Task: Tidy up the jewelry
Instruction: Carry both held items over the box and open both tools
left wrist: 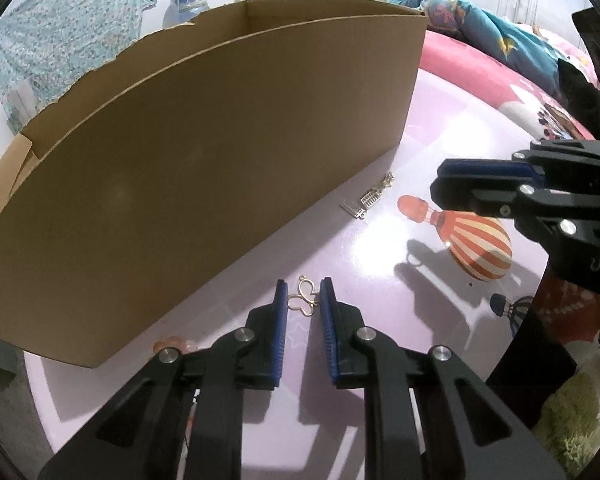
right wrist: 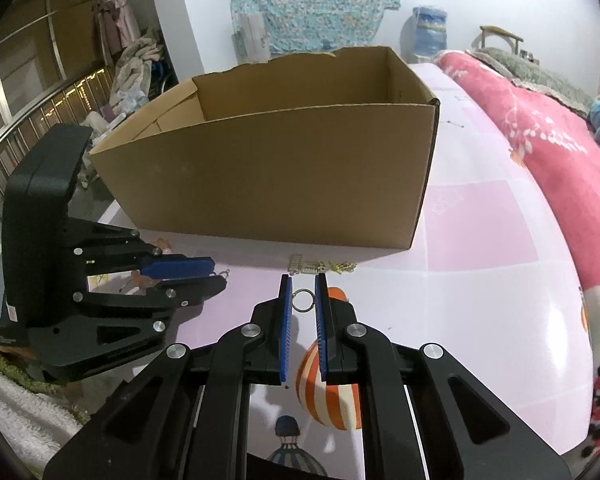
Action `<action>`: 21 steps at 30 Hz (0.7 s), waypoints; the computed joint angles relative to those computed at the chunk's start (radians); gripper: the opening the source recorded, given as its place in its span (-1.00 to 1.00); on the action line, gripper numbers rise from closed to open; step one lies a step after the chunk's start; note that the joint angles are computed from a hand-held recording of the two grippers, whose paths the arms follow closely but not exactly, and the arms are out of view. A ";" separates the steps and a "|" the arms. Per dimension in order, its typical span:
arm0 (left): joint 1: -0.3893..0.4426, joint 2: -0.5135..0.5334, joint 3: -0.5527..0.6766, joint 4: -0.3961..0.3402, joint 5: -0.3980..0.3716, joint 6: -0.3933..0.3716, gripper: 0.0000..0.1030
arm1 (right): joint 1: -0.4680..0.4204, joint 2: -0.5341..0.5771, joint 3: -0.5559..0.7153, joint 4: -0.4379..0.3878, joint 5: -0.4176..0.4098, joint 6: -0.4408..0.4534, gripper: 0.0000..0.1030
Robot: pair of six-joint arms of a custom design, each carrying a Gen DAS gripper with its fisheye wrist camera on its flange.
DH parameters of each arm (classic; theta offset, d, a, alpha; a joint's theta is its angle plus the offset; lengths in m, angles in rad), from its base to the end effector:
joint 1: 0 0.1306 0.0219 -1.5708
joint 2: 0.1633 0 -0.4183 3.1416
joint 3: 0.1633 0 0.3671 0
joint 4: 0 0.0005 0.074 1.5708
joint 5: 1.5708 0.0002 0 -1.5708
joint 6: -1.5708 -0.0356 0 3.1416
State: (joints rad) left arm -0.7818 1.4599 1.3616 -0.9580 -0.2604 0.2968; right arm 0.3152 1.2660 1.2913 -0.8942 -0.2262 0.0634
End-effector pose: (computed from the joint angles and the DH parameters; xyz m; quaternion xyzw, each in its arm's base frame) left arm 0.3342 -0.3196 0.4178 0.1982 0.9388 -0.0218 0.2809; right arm 0.3779 0.1311 0.4709 -0.2137 0.9091 0.1480 0.3256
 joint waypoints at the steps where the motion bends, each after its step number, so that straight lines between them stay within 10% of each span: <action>1: 0.000 -0.001 -0.001 -0.001 -0.001 0.003 -0.70 | -0.001 -0.002 -0.001 0.001 0.000 0.000 -0.83; 21: -0.009 -0.120 0.080 0.070 -0.037 -0.019 -0.70 | -0.005 -0.012 0.161 0.040 -0.056 0.014 -0.83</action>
State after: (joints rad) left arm -0.7904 1.3396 1.4417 -0.8879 -0.2977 0.2778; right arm 0.3104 1.2541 1.4521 -0.8546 -0.2817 0.0771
